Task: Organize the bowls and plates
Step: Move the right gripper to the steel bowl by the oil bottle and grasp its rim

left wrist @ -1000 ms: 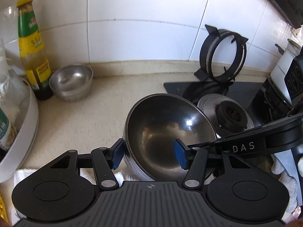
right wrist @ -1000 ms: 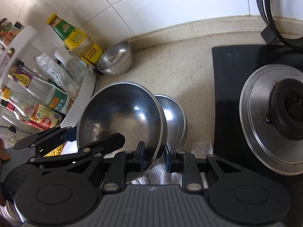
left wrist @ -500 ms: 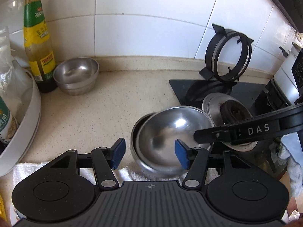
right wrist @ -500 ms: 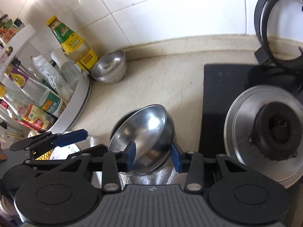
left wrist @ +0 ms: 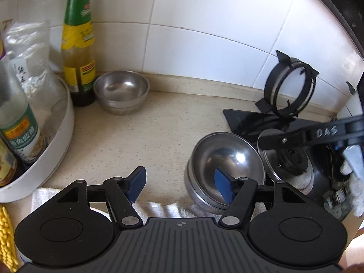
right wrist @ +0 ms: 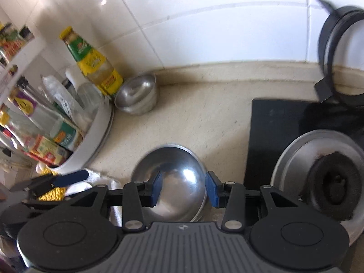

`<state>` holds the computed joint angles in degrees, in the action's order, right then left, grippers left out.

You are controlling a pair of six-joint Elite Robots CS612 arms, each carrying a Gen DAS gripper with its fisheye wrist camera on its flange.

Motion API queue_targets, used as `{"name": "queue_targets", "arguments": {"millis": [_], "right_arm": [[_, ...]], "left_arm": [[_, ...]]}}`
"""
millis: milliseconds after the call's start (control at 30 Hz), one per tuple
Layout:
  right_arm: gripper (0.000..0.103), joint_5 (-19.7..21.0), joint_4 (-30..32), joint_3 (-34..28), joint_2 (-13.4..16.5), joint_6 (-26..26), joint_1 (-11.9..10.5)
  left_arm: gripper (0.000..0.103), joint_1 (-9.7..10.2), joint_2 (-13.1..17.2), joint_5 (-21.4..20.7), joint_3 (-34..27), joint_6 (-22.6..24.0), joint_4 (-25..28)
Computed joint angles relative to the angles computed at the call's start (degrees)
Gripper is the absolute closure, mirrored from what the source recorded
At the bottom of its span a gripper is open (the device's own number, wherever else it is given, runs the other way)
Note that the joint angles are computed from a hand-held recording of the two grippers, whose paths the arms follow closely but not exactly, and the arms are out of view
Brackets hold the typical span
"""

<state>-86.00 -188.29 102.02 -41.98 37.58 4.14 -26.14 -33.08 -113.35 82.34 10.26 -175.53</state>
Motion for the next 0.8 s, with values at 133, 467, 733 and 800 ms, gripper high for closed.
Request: {"name": "queue_targets", "arguments": {"millis": [133,467,733,800], "right_arm": [[0.048,5.3,2.4,-1.3,1.2,0.4,-0.7],[0.034,3.5,0.0,-9.5,3.8,-0.7,-1.6],[0.034,9.2,5.7,-24.0,12.3,0.4,-3.3],[0.034,9.4,7.9,-26.6,13.7,-0.8,-3.4]], "left_arm": [[0.029,-0.08,0.8,0.6,-1.5,-0.6,1.8],[0.026,0.95,5.6,2.3,-12.3,-15.5,6.2],[0.023,-0.89,10.3,11.7,-19.9,-18.3,7.4],[0.023,-1.12,11.8,12.2,-22.4,-17.0,9.5]]}}
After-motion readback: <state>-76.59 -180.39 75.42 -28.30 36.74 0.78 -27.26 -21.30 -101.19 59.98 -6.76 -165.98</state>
